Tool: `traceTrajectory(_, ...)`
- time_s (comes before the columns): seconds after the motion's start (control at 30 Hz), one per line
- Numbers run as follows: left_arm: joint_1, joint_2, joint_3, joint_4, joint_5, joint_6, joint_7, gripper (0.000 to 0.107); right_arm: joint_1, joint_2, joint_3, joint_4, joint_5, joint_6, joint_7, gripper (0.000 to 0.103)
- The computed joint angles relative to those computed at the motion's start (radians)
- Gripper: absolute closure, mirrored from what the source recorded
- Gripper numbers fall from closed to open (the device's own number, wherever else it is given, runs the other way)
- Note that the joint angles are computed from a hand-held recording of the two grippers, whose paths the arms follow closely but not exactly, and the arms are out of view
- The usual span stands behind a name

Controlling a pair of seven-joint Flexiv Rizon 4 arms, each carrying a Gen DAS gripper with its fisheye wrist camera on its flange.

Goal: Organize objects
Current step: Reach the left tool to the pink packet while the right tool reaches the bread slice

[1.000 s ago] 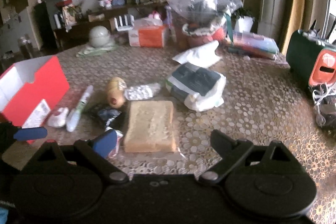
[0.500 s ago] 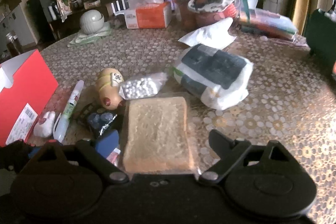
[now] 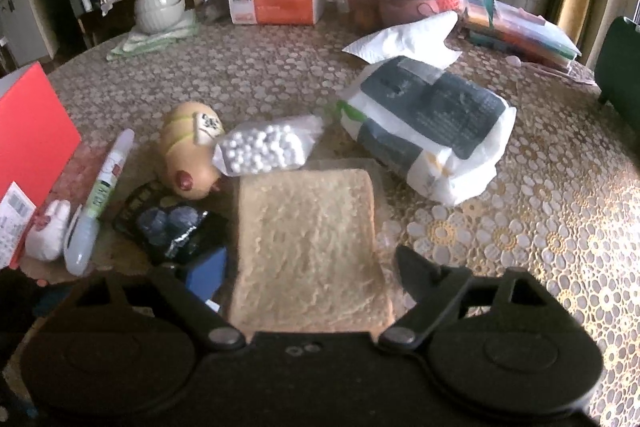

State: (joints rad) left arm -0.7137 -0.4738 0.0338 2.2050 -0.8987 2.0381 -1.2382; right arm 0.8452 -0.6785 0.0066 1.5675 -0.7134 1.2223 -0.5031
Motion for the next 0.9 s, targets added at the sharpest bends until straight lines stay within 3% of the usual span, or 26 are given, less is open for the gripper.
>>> traceTrajectory(0.13, 0.048, 0.014, -0.028, 0.020, 0.071, 0.006, -0.055, 0.022, -0.017, 0.006, 0.016, 0.012, 0.022, 0.029, -0.016, 0.028)
traceTrajectory(0.3, 0.048, 0.013, -0.016, 0.023, 0.104, 0.003, -0.066, 0.024, -0.016, 0.033, -0.005, 0.047, 0.012, 0.032, -0.012, 0.029)
traceTrajectory(0.4, 0.023, 0.005, 0.008, 0.005, 0.079, -0.028, -0.046, 0.041, -0.033, 0.042, 0.003, 0.065, 0.023, 0.047, -0.007, 0.029)
traceTrajectory(0.57, -0.065, -0.022, 0.077, -0.027, 0.000, -0.046, 0.012, 0.046, -0.029, 0.052, -0.002, 0.082, 0.011, 0.055, 0.004, 0.029)
traceTrajectory(0.7, -0.099, -0.025, 0.099, -0.043, -0.039, -0.066, 0.069, 0.071, -0.036, 0.058, 0.011, 0.089, 0.022, 0.061, 0.008, 0.029)
traceTrajectory(0.9, -0.125, -0.012, 0.123, -0.042, -0.059, -0.099, 0.087, 0.080, -0.025, 0.106, 0.002, 0.166, 0.016, 0.118, 0.056, 0.030)
